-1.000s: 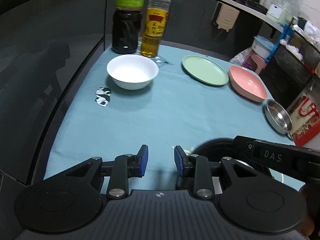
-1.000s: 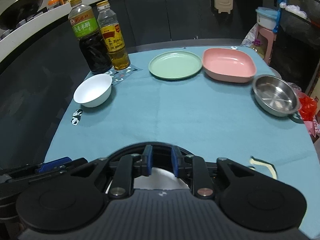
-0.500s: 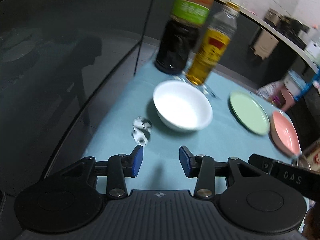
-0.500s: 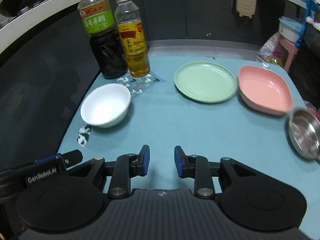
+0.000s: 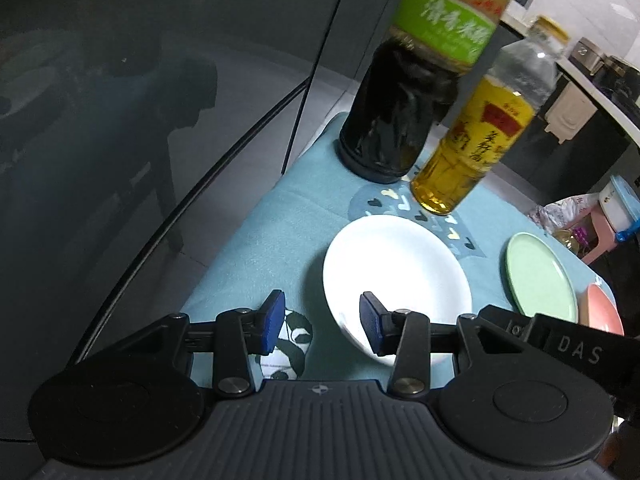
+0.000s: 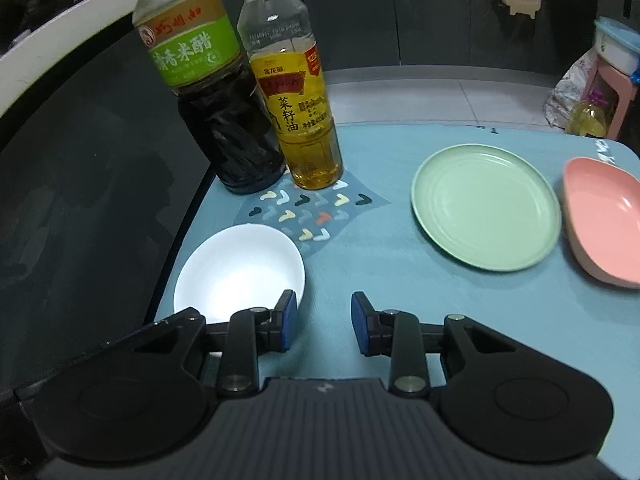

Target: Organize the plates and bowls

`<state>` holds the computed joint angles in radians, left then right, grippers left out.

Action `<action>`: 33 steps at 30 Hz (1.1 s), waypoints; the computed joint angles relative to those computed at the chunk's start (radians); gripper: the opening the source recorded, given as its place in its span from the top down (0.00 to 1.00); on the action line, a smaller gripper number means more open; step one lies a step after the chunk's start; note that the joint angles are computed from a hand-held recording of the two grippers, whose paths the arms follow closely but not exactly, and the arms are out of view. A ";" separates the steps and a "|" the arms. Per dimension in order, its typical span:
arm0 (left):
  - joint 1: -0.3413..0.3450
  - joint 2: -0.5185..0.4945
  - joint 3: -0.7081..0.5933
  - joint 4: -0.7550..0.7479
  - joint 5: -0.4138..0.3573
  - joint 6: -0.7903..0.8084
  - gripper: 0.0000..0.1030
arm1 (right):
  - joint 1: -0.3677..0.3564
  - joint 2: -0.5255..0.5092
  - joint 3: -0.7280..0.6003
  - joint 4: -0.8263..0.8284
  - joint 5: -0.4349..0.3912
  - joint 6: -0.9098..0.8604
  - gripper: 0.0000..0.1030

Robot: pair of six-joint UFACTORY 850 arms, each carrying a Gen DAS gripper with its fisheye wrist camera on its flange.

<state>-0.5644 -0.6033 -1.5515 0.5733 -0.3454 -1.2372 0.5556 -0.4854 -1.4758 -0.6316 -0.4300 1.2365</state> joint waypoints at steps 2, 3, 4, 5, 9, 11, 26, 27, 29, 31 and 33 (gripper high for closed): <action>0.005 -0.015 -0.013 -0.018 -0.003 0.019 0.62 | -0.007 -0.026 -0.029 0.028 -0.006 -0.032 0.69; 0.006 -0.023 -0.023 -0.023 -0.007 0.025 0.62 | -0.010 -0.035 -0.039 0.041 -0.005 -0.044 0.69; 0.007 -0.031 -0.030 -0.025 -0.015 0.027 0.62 | -0.014 -0.045 -0.048 0.053 -0.001 -0.055 0.69; 0.007 -0.040 -0.040 -0.039 -0.025 0.040 0.63 | -0.018 -0.050 -0.052 0.061 0.005 -0.062 0.69; 0.007 -0.050 -0.044 -0.021 -0.008 0.041 0.65 | -0.022 -0.092 -0.093 0.100 -0.007 -0.111 0.69; 0.010 -0.051 -0.039 -0.047 0.019 0.081 0.79 | -0.025 -0.116 -0.120 0.142 -0.024 -0.152 0.70; -0.049 0.109 0.122 0.126 0.103 -0.036 0.88 | 0.009 0.007 -0.004 0.094 -0.028 -0.117 0.92; -0.056 0.122 0.135 0.127 0.109 -0.033 0.88 | 0.015 0.031 0.021 0.057 -0.030 -0.081 0.92; -0.074 0.151 0.162 0.153 0.117 -0.053 0.88 | 0.025 0.081 0.079 -0.009 -0.029 -0.012 0.92; -0.092 0.179 0.191 0.183 0.121 -0.076 0.88 | 0.033 0.127 0.130 -0.050 -0.028 0.046 0.91; -0.113 0.208 0.221 0.229 0.123 -0.117 0.88 | 0.041 0.175 0.184 -0.085 -0.026 0.105 0.91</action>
<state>-0.6777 -0.3952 -1.3303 0.8023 -0.2221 -1.3540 0.5963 -0.3108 -1.2913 -0.7168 -0.4561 1.3414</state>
